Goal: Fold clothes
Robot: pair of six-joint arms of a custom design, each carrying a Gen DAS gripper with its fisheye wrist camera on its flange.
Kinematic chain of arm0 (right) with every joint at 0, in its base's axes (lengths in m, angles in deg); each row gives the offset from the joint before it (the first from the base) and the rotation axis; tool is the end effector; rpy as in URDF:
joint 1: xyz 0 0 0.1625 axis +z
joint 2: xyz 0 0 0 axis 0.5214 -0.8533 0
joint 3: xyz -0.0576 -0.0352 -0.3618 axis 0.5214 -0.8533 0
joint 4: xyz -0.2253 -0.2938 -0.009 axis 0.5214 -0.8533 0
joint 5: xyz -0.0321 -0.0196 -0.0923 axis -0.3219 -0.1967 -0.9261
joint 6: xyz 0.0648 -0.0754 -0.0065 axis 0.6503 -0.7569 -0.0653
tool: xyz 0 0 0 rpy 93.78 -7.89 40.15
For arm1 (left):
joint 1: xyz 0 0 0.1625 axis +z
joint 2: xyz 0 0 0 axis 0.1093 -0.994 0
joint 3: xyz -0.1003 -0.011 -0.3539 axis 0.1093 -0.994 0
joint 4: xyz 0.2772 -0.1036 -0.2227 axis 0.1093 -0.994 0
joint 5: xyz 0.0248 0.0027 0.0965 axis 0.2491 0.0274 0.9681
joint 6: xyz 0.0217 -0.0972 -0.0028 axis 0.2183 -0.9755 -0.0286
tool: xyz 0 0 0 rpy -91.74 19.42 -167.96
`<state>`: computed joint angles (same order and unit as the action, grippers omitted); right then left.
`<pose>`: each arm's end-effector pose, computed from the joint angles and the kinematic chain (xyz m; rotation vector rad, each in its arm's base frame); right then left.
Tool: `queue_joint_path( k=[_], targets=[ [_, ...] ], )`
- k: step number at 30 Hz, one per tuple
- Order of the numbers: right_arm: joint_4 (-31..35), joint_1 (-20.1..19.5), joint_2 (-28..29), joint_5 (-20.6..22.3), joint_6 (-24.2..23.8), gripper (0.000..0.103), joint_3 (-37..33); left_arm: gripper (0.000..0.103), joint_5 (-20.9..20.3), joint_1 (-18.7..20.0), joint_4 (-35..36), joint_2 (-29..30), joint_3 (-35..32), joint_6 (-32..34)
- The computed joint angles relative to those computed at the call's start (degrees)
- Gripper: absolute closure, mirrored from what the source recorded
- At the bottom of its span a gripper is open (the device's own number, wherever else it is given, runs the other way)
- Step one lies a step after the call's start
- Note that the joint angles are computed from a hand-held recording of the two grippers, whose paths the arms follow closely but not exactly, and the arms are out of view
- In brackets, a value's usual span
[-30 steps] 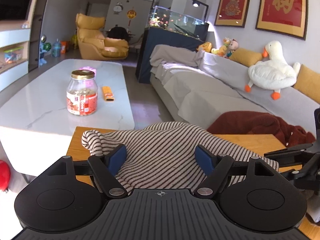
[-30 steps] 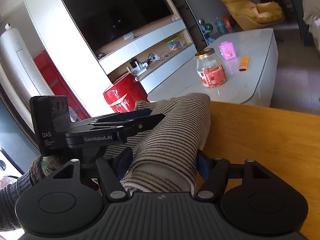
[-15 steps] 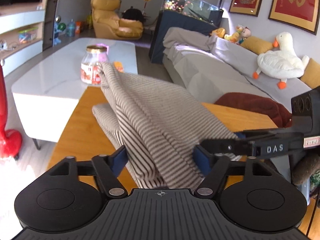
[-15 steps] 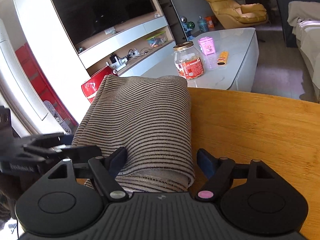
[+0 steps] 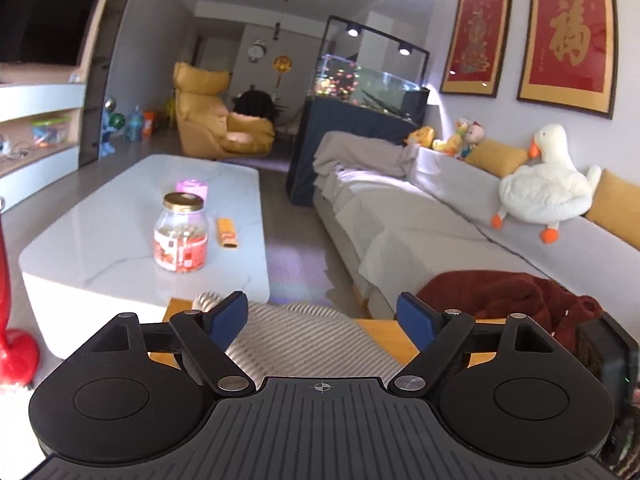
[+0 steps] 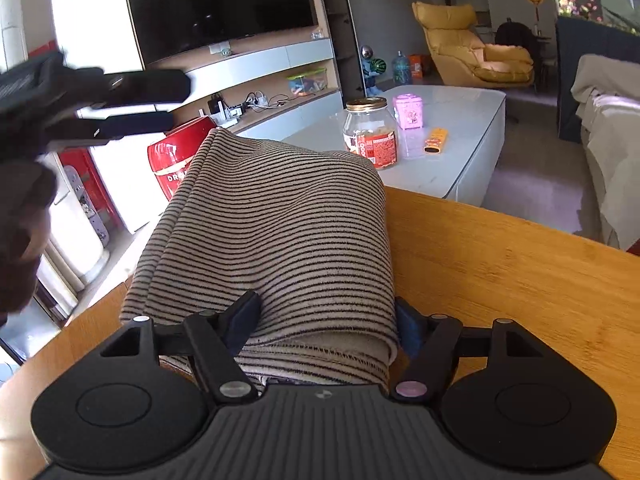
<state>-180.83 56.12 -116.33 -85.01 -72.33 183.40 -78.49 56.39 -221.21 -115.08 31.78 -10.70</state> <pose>0.1004 -0.5661 0.0644 0.8436 -2.4500 0.9710 -0.1321 -0.6128 0.1286 0.9435 2.4454 -1.2063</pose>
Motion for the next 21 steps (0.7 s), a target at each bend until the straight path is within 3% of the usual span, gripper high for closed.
queue_joint_path(
  k=[3, 5, 8, 11, 12, 14, 16, 18, 20, 21],
  targets=[
    [-5.0, 1.6, 0.9, -2.4, -4.4, 0.031, 0.7, 0.034, 2.7, 2.3, 10.8, 4.2, -8.7, -0.7],
    [-9.0, 2.6, 0.6, -1.3, -7.4, 0.031, 2.4, 0.033, 2.4, 4.0, 14.3, 5.7, -11.2, -1.5],
    [-9.1, 3.4, -0.9, 4.2, -9.6, 0.031, 4.3, 0.033, -0.2, 5.7, 12.6, 6.3, -11.0, -0.3],
    [-2.5, 5.3, 1.5, 0.1, -9.5, 0.034, 1.0, 0.033, -0.3, 5.5, 10.9, 5.4, -9.8, -0.9],
    [-3.1, 5.6, 3.9, -2.5, -10.6, 0.034, -0.4, 0.033, -0.3, 5.5, 10.4, 5.2, -9.4, -1.1],
    [-8.6, 5.2, 7.2, -2.8, -15.4, 0.032, -0.3, 0.031, 2.3, 3.9, 6.3, 3.7, -6.0, -1.5],
    [-10.0, 5.2, 6.9, -2.6, -18.8, 0.031, 1.2, 0.014, 4.2, 2.2, 2.6, 1.3, -0.7, -2.7],
    [-6.0, 4.4, 3.1, -0.3, -16.8, 0.031, 3.3, 0.010, 6.0, 0.6, 0.6, -1.2, 4.3, -4.1],
    [-1.0, 2.9, -1.8, 3.0, -10.9, 0.031, 4.9, 0.012, 7.1, 0.0, 1.9, -2.9, 7.7, -6.0],
    [1.1, 1.9, -3.8, 4.9, -6.6, 0.030, 4.9, 0.019, 6.7, 0.1, 3.1, -3.5, 8.7, -7.3]
  ],
)
